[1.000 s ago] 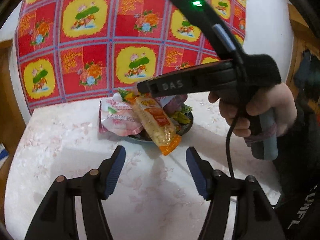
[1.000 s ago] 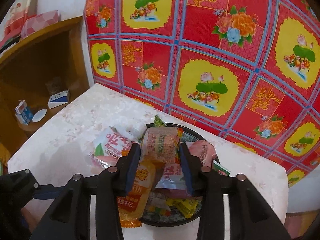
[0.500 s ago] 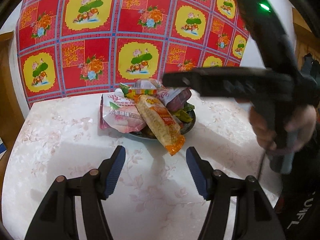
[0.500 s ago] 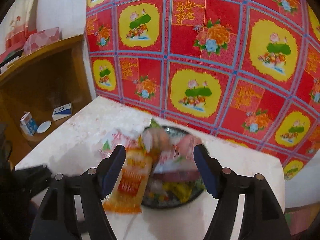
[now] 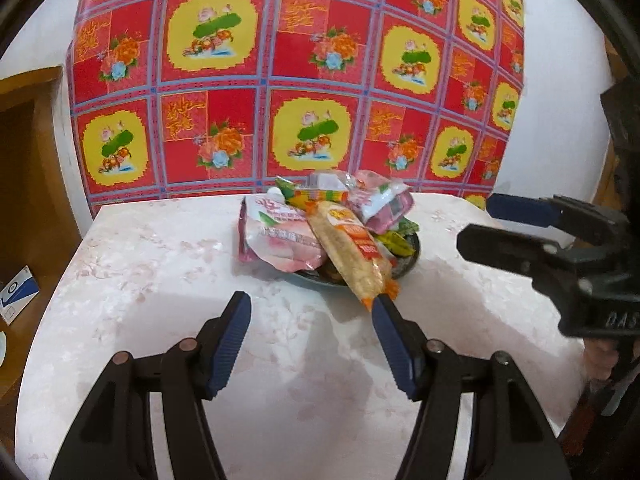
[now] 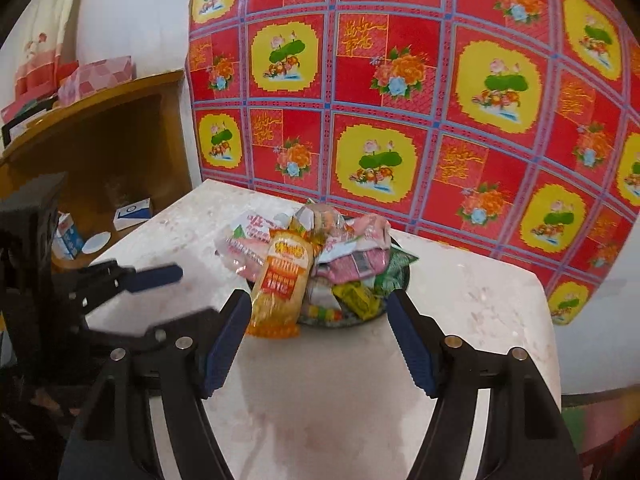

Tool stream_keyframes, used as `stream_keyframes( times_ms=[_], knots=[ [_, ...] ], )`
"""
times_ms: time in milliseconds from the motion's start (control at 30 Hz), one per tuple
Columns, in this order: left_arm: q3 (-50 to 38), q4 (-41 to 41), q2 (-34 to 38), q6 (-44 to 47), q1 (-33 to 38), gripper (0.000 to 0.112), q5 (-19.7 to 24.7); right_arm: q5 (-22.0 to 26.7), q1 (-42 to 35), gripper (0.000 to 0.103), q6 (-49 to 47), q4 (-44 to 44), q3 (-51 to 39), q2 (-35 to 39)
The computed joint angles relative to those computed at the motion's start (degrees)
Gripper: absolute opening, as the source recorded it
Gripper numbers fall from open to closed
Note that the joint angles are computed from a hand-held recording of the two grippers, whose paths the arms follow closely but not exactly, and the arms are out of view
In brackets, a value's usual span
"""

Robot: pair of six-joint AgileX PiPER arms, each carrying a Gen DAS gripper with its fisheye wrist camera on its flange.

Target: Organize snacks

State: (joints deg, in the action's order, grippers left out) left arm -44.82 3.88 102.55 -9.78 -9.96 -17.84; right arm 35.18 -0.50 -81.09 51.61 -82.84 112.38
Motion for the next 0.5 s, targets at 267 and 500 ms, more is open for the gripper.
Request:
stream_keyframes(
  times_ms=[267, 500],
  knots=[
    [4.17, -16.88, -2.15, 14.83, -5.98, 0.072, 0.67, -1.01, -3.64, 0.072, -9.72, 8.44, 10.0, -4.82],
    [5.82, -36.42, -1.69, 29.4, -9.77, 0.084, 0.87, -9.79, -4.91, 0.072, -19.8, 19.46, 20.32, -6.06]
  ],
)
